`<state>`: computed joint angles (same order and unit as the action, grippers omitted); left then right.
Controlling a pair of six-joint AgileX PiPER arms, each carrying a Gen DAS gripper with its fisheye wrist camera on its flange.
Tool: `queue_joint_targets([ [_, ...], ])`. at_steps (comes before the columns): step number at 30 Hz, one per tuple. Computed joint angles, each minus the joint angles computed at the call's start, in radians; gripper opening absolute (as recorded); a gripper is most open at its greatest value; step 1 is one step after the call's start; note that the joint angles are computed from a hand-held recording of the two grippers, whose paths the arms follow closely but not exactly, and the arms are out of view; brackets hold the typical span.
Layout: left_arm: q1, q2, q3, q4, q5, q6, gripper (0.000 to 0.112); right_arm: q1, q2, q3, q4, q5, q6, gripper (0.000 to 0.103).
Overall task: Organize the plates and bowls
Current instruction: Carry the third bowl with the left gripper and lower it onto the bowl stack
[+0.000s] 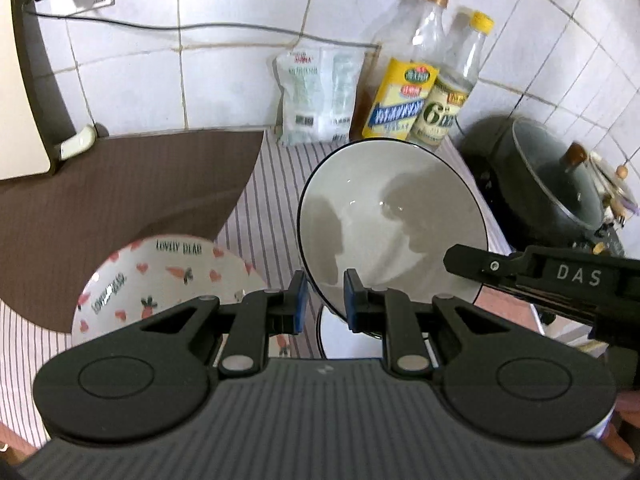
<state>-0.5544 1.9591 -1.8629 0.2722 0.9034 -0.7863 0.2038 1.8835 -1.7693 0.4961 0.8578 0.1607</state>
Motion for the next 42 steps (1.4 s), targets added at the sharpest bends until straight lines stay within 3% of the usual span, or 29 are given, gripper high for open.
queue_joint_targets([
  [16,-0.058,0.018,0.08,-0.039,-0.024,-0.063,0.017,-0.019,-0.094,0.171,-0.045,-0.018,-0.021,0.015],
  [31,-0.022,0.058,0.077,-0.122,-0.017,-0.023,0.017,0.086,-0.09,0.184,-0.268,-0.081,-0.025,0.015],
  [37,-0.021,0.057,0.092,-0.122,-0.036,-0.034,0.017,0.157,-0.105,0.226,-0.474,-0.142,0.048,0.015],
  [42,-0.01,0.038,0.131,-0.138,-0.075,-0.047,0.019,0.173,-0.112,0.251,-0.527,-0.182,0.04,0.016],
])
